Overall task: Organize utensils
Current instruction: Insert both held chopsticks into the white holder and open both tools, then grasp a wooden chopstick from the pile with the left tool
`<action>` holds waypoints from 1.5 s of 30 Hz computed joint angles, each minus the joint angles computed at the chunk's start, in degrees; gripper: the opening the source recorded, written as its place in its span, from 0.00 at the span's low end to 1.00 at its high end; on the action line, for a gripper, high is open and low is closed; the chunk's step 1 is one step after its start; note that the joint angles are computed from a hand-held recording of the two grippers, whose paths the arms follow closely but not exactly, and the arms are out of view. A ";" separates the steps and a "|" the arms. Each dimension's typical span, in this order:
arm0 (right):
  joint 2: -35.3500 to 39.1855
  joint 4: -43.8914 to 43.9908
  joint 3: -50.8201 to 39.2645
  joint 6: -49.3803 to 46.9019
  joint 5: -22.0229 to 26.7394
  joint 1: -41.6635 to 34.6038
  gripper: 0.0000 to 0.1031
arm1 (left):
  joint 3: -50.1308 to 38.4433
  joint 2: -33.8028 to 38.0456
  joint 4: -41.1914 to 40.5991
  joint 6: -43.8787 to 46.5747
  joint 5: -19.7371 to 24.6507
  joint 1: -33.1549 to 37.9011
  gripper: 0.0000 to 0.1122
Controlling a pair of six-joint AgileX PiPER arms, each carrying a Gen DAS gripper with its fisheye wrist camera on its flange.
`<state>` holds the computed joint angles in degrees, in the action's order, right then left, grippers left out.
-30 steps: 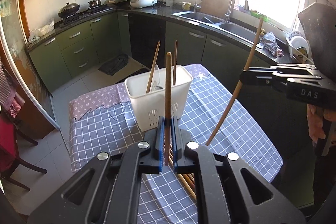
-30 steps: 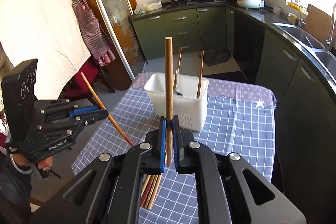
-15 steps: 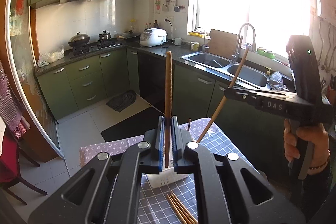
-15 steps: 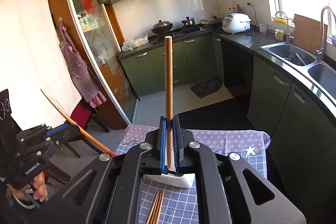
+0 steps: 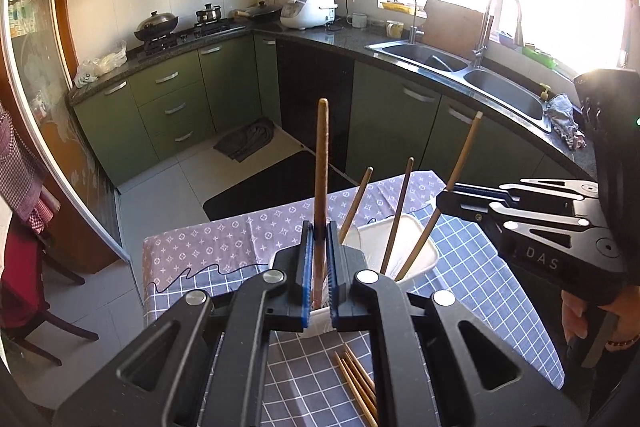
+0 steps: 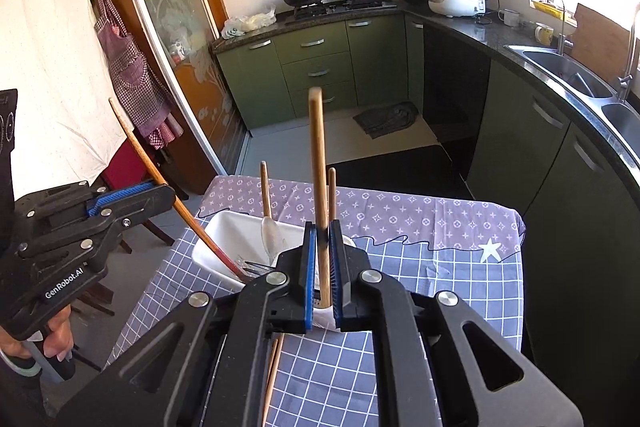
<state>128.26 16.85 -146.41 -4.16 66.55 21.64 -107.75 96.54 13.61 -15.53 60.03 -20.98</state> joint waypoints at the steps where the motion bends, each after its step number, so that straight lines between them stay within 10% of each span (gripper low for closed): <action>1: -0.53 0.03 1.37 -0.45 -0.62 0.08 0.08 | 0.25 0.11 -0.12 0.09 0.27 0.08 0.06; 10: -11.02 3.43 16.19 -4.26 -6.97 -0.72 0.16 | 1.35 -2.06 -1.41 0.35 1.36 1.18 0.26; 26: -29.15 -1.29 57.81 -11.51 -15.39 1.03 0.28 | 26.77 -4.65 -16.49 -1.88 6.29 0.47 0.20; 45: -25.25 1.49 62.12 -16.10 -16.06 -1.17 0.28 | 26.49 5.94 -11.71 -12.76 4.18 -5.68 0.15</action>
